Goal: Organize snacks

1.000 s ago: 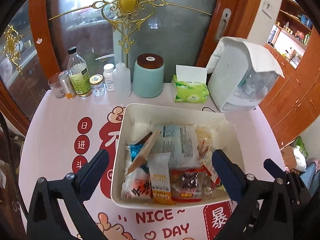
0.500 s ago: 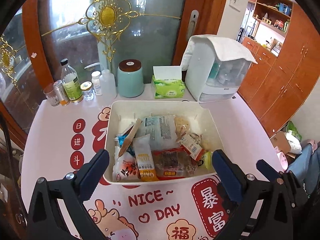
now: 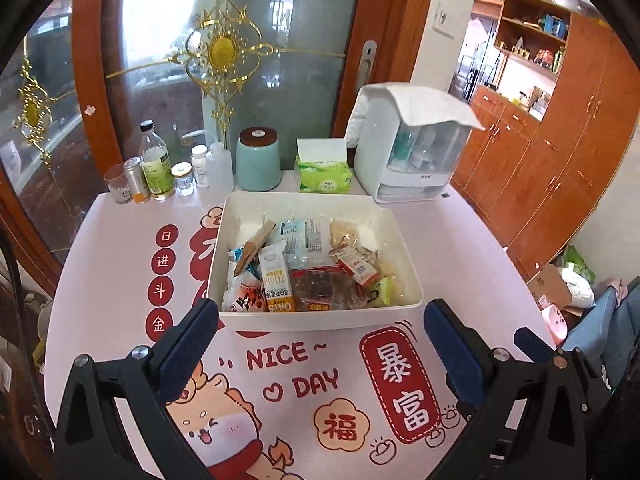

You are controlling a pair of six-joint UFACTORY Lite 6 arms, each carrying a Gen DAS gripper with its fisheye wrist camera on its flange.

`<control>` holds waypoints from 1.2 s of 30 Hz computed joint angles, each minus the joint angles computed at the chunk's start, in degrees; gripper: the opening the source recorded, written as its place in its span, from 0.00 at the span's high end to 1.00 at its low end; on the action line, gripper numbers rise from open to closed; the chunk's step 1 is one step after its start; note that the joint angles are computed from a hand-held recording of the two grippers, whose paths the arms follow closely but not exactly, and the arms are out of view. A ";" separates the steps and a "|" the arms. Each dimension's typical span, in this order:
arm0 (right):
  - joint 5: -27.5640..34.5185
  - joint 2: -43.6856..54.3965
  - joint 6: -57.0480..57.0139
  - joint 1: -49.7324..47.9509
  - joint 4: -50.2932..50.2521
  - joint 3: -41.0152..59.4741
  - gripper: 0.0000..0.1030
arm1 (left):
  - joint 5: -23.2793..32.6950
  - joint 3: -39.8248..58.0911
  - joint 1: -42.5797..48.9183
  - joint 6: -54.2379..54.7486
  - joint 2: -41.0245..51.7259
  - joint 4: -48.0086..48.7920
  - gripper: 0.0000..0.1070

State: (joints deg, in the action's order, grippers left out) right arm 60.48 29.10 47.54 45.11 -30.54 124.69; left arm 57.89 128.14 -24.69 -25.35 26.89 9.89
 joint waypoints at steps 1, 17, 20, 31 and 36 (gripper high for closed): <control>-0.54 -2.25 0.75 0.35 -0.51 -2.96 0.20 | -1.14 -3.61 -1.16 -2.02 -2.77 1.82 0.05; -1.20 -25.52 -1.72 2.90 2.00 -28.53 0.20 | 2.25 -34.27 -23.66 -34.42 -24.04 22.81 0.04; -1.54 -28.94 -3.06 2.62 5.03 -31.90 0.20 | 5.18 -35.73 -26.50 -38.57 -24.96 23.53 0.05; -0.90 -36.16 -0.85 3.68 9.42 -40.60 0.19 | 14.41 -37.86 -35.18 -47.25 -26.20 26.81 0.04; 0.71 -36.43 -0.14 4.85 7.82 -40.23 0.19 | 17.66 -36.91 -37.16 -49.24 -25.88 28.56 0.04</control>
State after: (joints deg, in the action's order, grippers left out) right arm 61.19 -7.33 47.40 49.95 -22.72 84.46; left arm 75.55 91.22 -61.85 -74.59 1.01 38.45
